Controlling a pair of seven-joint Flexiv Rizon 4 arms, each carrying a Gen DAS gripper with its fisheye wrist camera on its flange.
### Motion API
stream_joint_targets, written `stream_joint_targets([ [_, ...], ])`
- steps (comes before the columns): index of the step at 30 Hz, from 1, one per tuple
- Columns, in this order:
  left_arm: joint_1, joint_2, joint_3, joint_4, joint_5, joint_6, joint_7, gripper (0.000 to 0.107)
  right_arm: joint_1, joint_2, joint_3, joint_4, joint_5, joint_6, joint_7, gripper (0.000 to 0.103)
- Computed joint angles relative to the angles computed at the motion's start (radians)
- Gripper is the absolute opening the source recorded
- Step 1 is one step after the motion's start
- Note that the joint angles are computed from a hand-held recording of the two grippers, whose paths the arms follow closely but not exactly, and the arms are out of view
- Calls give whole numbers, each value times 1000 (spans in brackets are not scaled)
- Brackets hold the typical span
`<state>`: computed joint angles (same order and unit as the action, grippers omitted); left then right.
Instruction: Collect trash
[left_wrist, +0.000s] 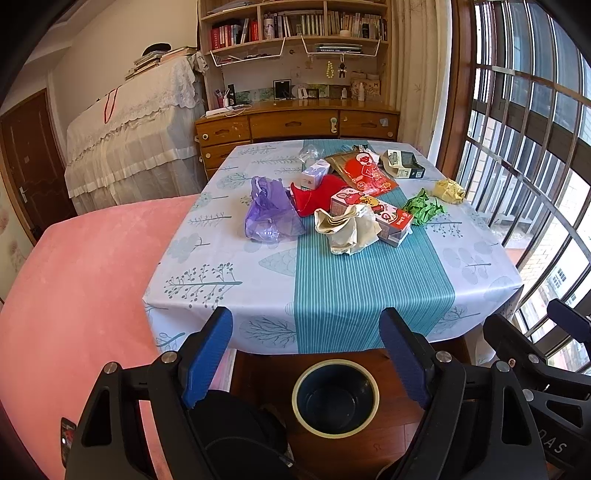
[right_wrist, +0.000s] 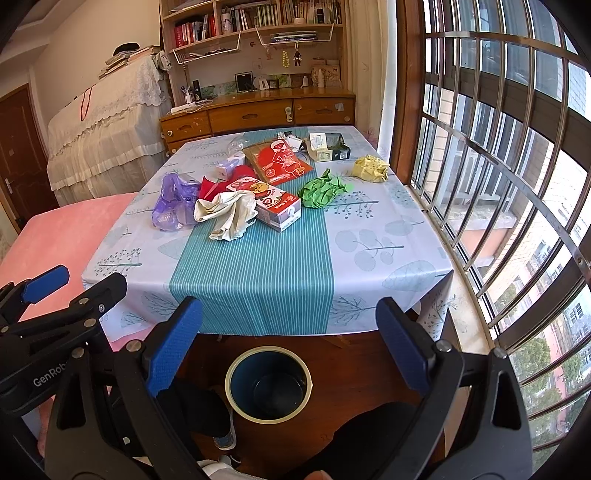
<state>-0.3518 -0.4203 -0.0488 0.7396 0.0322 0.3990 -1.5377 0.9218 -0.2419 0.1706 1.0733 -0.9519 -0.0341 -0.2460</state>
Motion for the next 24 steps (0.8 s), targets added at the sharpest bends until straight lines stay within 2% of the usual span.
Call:
stream_joint_targets([
  [24, -2, -5, 1, -10, 1, -9, 0, 83, -3, 1, 1, 4, 4, 7, 6, 94],
])
